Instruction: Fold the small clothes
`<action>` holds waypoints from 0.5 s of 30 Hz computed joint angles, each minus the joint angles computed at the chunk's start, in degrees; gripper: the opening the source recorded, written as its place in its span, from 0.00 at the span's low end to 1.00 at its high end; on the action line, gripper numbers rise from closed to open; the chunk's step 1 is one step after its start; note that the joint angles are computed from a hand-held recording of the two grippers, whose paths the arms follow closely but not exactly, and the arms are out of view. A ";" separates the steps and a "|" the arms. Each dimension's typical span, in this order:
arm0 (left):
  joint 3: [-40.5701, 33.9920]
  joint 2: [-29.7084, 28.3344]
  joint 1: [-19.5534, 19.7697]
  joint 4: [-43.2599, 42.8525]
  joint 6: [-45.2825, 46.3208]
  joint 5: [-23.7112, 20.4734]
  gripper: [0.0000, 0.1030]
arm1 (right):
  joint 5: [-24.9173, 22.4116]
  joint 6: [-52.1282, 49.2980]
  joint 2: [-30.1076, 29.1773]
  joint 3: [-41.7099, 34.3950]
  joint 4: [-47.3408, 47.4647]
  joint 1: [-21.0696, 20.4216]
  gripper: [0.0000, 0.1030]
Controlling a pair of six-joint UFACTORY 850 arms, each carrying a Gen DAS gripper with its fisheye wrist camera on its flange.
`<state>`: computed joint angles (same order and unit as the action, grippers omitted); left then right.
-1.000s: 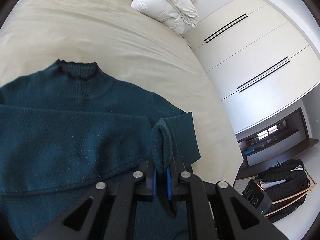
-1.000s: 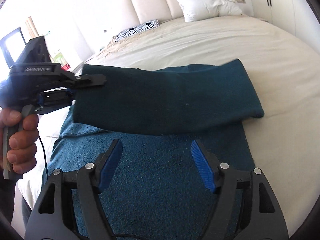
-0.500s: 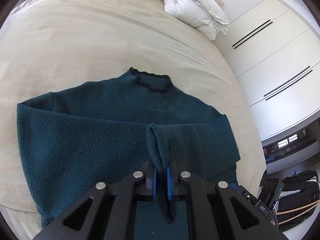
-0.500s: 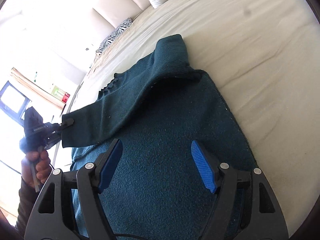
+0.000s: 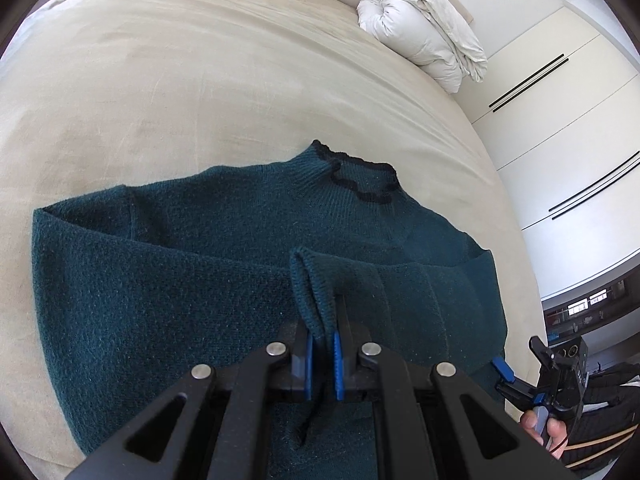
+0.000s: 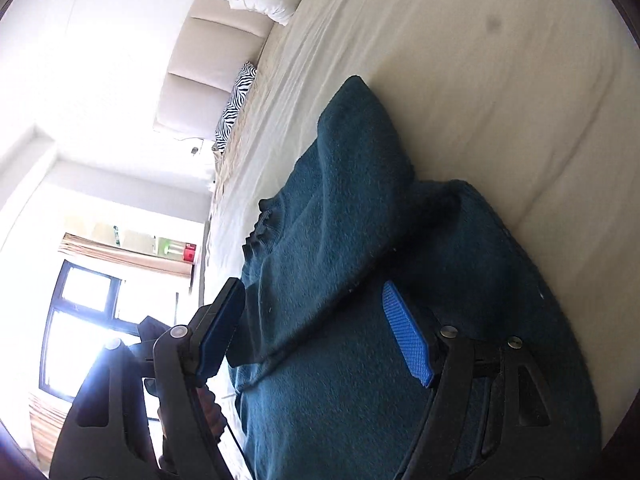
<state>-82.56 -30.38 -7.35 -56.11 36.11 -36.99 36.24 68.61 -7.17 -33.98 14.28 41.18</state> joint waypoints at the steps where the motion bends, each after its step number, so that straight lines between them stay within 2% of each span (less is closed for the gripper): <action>1: -0.14 -0.09 -0.25 0.67 -0.82 0.06 0.08 | 0.40 2.87 -1.40 -0.89 -2.43 -1.30 0.68; 4: 0.15 -0.30 -0.06 0.31 -0.79 -0.33 0.09 | 3.50 6.16 -3.77 -1.74 -2.73 -3.76 0.68; 8: 0.60 -0.46 0.22 -0.58 0.27 -1.06 0.09 | 10.61 6.10 -3.06 1.17 3.85 -4.23 0.68; 11: 1.01 -0.51 0.25 -1.48 1.19 -0.97 0.09 | 14.85 8.71 -3.39 3.08 3.24 -4.54 0.65; 15: 0.99 -0.95 0.67 -3.02 1.76 -1.74 0.09 | 12.63 5.45 -3.47 2.47 4.39 -3.69 0.65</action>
<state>-81.57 -31.33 -6.68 -59.13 37.87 -38.72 48.86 74.06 -10.64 -31.51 18.67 37.50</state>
